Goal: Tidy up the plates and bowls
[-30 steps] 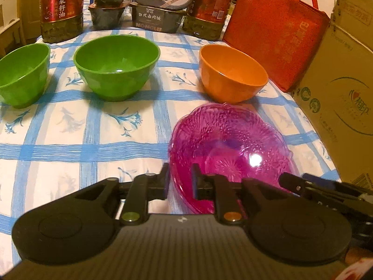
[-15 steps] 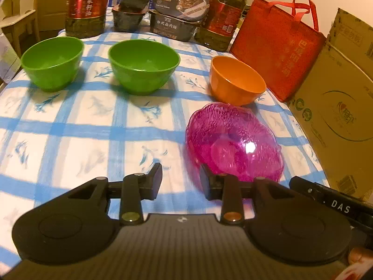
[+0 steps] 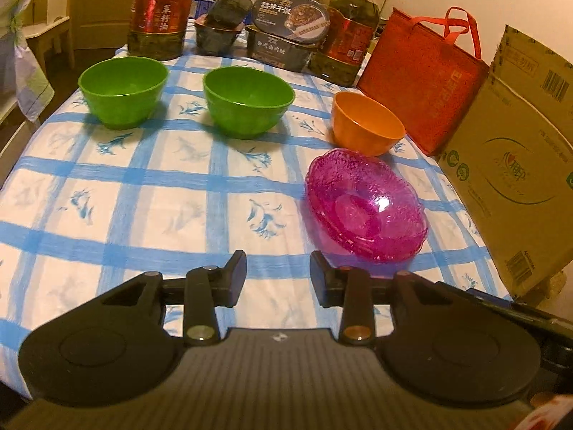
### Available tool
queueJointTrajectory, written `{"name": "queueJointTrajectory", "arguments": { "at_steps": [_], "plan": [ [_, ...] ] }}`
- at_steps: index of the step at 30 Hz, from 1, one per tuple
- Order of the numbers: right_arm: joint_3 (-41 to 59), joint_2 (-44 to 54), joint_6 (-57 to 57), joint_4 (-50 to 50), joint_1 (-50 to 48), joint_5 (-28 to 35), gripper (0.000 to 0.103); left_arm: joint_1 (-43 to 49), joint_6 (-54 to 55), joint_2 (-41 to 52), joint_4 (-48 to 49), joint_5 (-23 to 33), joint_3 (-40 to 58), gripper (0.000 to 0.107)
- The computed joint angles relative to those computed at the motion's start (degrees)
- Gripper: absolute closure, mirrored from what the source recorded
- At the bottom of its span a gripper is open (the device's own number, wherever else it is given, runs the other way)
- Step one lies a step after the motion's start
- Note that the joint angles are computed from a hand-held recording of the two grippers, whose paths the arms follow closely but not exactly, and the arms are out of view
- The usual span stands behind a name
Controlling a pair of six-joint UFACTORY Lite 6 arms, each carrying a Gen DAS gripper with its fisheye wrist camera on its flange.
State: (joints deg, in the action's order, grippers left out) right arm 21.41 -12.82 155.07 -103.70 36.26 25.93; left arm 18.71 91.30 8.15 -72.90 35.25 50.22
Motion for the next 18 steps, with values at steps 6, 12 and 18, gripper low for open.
{"name": "queueJointTrajectory", "arguments": {
  "at_steps": [6, 12, 18],
  "plan": [
    [1.8, 1.5, -0.8, 3.2, 5.0, 1.1, 0.043, 4.3, 0.7, -1.3, 1.6, 1.8, -1.0, 0.069],
    [4.3, 4.3, -0.1, 2.3, 6.3, 1.2, 0.043, 8.2, 0.5, -0.4, 3.2, 3.4, 0.1, 0.068],
    [6.8, 7.2, -0.3, 2.2, 7.3, 0.9, 0.043, 11.3, -0.2, 1.9, 4.3, 4.8, 2.4, 0.066]
  ]
}}
